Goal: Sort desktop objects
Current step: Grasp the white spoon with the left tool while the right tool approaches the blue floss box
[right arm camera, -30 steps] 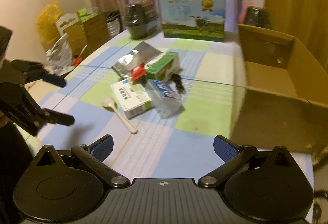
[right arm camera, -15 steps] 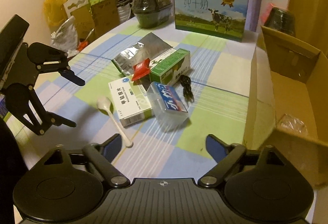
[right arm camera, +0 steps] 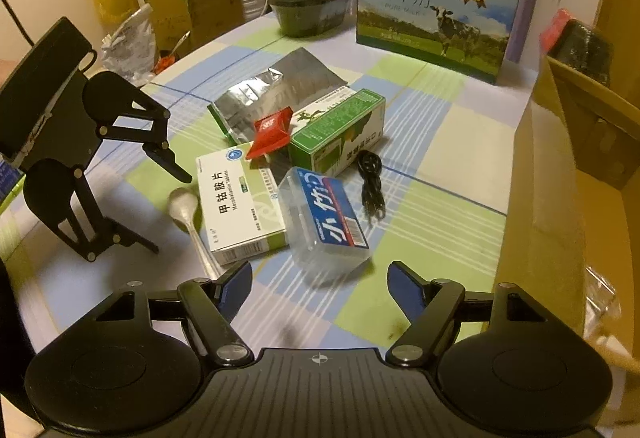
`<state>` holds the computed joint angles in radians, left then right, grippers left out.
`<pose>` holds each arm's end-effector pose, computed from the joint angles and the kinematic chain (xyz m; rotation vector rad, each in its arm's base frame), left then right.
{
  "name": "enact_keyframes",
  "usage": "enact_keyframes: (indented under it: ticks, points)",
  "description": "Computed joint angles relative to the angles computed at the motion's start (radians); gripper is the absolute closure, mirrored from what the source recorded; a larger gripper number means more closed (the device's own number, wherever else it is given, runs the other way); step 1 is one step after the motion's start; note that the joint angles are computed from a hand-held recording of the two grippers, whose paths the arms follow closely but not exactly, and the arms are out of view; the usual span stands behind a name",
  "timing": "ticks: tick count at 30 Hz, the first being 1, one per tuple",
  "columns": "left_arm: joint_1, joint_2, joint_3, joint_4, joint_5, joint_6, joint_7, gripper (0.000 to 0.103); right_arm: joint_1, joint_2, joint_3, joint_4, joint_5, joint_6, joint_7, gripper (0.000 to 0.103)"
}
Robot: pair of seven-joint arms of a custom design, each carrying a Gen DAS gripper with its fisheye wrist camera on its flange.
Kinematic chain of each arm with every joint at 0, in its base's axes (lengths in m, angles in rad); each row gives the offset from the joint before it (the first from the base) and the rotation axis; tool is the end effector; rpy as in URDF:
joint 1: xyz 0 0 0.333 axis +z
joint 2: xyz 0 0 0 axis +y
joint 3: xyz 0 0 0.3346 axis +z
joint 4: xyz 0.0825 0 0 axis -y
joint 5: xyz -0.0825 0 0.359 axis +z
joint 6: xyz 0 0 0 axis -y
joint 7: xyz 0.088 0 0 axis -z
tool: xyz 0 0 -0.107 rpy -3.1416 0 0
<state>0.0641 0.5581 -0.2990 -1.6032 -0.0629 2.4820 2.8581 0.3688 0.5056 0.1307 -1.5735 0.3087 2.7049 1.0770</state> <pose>0.6963 -0.1270 0.3816 -0.2295 2.8258 -0.3953 0.6465 0.3192 0.4482 -2.2715 1.0319 -0.3176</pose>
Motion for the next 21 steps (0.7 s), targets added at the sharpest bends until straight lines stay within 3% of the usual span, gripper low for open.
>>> enact_keyframes:
  ticks: [9, 11, 13, 15, 21]
  points:
    - [-0.002, 0.082, -0.003, 0.155, -0.026, -0.141, 0.004, 0.043, 0.021, 0.073, -0.029, 0.103, -0.041, -0.032, 0.058, 0.031]
    - [-0.003, 0.097, -0.002, 0.185, -0.033, -0.169, -0.001, 0.05, 0.026, 0.083, -0.032, 0.116, -0.049, -0.033, 0.072, 0.031]
    - [-0.005, 0.105, 0.0, 0.204, -0.041, -0.189, -0.011, 0.067, 0.027, 0.093, -0.032, 0.128, -0.055, -0.034, 0.079, 0.031]
    - [-0.007, 0.095, 0.004, 0.184, -0.041, -0.166, -0.017, 0.073, 0.034, 0.1, -0.038, 0.135, -0.067, -0.031, 0.09, 0.031]
    - [0.021, 0.025, 0.002, 0.054, -0.054, -0.081, -0.001, 0.074, 0.032, 0.125, -0.031, 0.17, -0.077, -0.051, 0.09, 0.031]
